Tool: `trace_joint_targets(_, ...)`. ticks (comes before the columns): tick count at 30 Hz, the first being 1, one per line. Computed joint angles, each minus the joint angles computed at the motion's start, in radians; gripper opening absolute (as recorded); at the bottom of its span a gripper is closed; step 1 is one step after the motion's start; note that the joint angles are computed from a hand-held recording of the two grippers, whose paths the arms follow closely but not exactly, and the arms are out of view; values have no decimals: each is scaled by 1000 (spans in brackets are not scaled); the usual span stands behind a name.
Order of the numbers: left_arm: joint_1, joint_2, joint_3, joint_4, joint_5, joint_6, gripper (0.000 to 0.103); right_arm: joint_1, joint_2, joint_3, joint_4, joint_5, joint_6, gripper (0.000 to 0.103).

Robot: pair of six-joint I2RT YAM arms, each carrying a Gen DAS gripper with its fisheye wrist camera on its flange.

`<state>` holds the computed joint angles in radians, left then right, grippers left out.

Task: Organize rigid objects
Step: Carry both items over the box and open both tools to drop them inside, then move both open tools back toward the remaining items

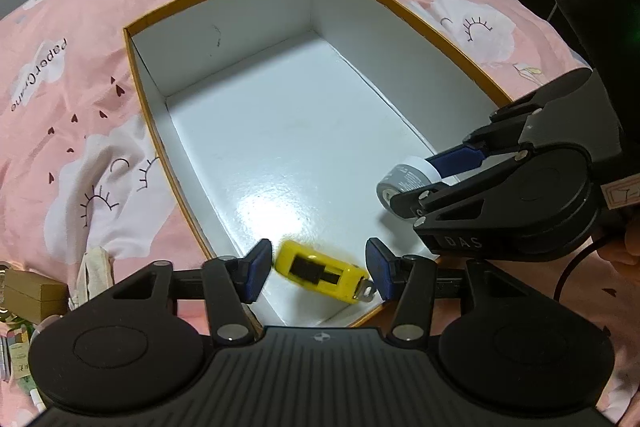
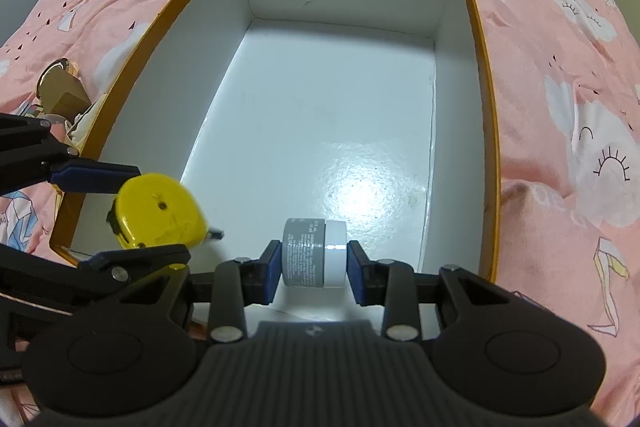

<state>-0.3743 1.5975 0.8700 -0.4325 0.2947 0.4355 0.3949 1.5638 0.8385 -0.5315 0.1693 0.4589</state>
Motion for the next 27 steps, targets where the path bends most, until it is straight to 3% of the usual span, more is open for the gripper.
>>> trace_joint_targets(12,72,-143,-70,58,66,-23,65,20,-16,-11,4,22,13,32)
trace_joint_targets(19,94,-158,-74,74,56,-39,65,46,4,19,-7,19,6,32)
trace_joint_targets(27,130,-156,-87,81,75,-33,65,62,-2,36,-39,45,37,49)
